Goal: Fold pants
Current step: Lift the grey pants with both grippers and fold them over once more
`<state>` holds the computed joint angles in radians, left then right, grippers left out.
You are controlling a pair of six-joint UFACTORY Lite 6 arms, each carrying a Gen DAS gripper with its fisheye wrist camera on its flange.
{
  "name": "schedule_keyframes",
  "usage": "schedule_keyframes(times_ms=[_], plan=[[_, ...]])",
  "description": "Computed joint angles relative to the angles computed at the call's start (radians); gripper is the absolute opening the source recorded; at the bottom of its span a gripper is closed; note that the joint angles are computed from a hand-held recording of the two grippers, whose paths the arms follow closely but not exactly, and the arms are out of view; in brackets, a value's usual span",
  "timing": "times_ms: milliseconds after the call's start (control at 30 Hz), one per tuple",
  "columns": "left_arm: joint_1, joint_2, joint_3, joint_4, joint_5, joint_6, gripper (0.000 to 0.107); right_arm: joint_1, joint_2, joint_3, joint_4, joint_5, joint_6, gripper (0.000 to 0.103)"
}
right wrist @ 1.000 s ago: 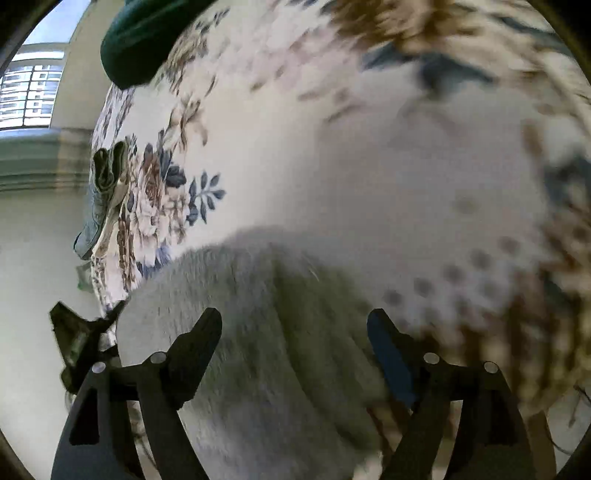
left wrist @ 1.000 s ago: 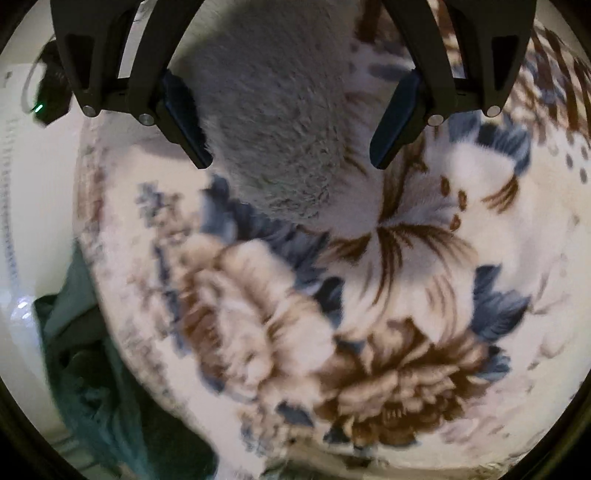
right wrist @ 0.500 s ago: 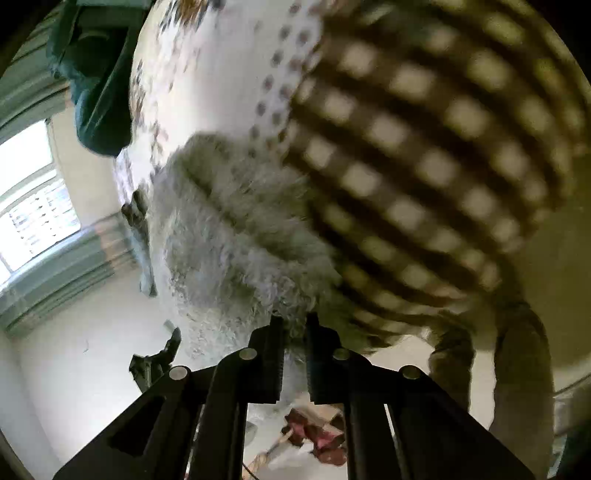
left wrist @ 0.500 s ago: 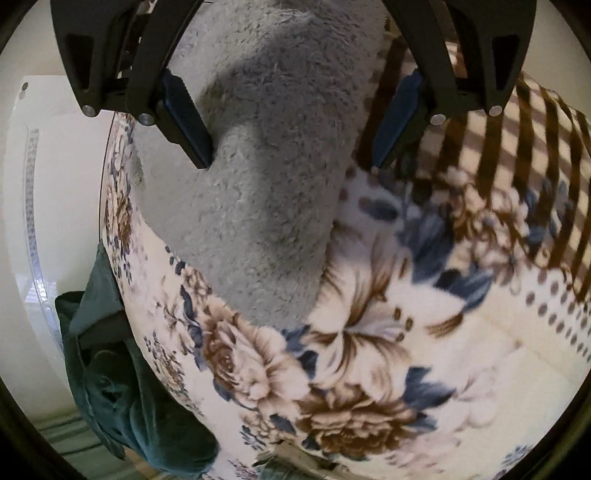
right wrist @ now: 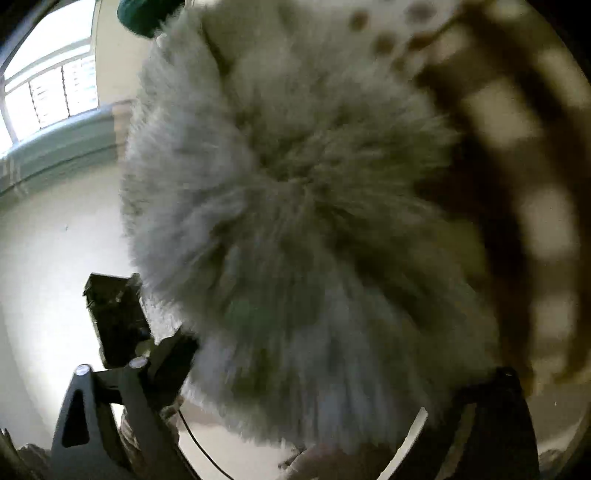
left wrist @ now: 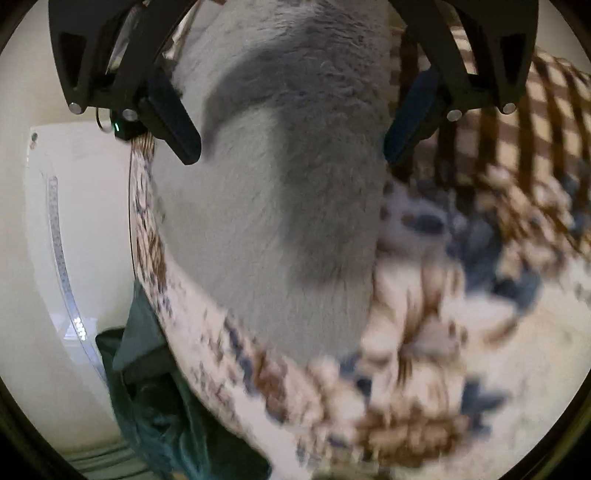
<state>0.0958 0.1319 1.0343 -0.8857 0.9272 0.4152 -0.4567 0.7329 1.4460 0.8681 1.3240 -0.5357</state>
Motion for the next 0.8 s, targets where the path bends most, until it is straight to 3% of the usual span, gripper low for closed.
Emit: schedule_keyframes(times_ms=[200,367,400,467,500,533,600,800], plan=[[0.038,0.071,-0.096,-0.170,0.014,0.142,0.101,0.046,0.040,0.026,0.089,0.036,-0.048,0.103],[0.034,0.087,-0.110,-0.277,0.035,0.199,0.100,0.113,-0.007,-0.007,0.067,-0.023,-0.054,0.103],[0.033,0.082,-0.110,-0.286,0.041,0.195,0.097,0.123,-0.029,-0.025,0.073,-0.032,-0.061,0.094],[0.034,0.064,-0.100,-0.291,0.060,0.186,0.083,0.151,-0.077,-0.058,0.072,-0.045,-0.061,0.059],[0.033,0.046,-0.097,-0.278,0.058,0.171,0.071,0.159,-0.100,-0.075,0.077,-0.055,-0.056,0.052],[0.029,0.024,-0.097,-0.262,0.054,0.155,0.063,0.169,-0.129,-0.094,0.078,-0.075,-0.044,0.050],[0.027,-0.003,-0.090,-0.242,0.064,0.132,0.056,0.188,-0.180,-0.116,0.074,-0.099,-0.020,0.045],[0.058,-0.063,-0.017,-0.186,0.137,0.022,0.052,0.256,-0.256,-0.034,0.085,-0.090,0.131,0.041]])
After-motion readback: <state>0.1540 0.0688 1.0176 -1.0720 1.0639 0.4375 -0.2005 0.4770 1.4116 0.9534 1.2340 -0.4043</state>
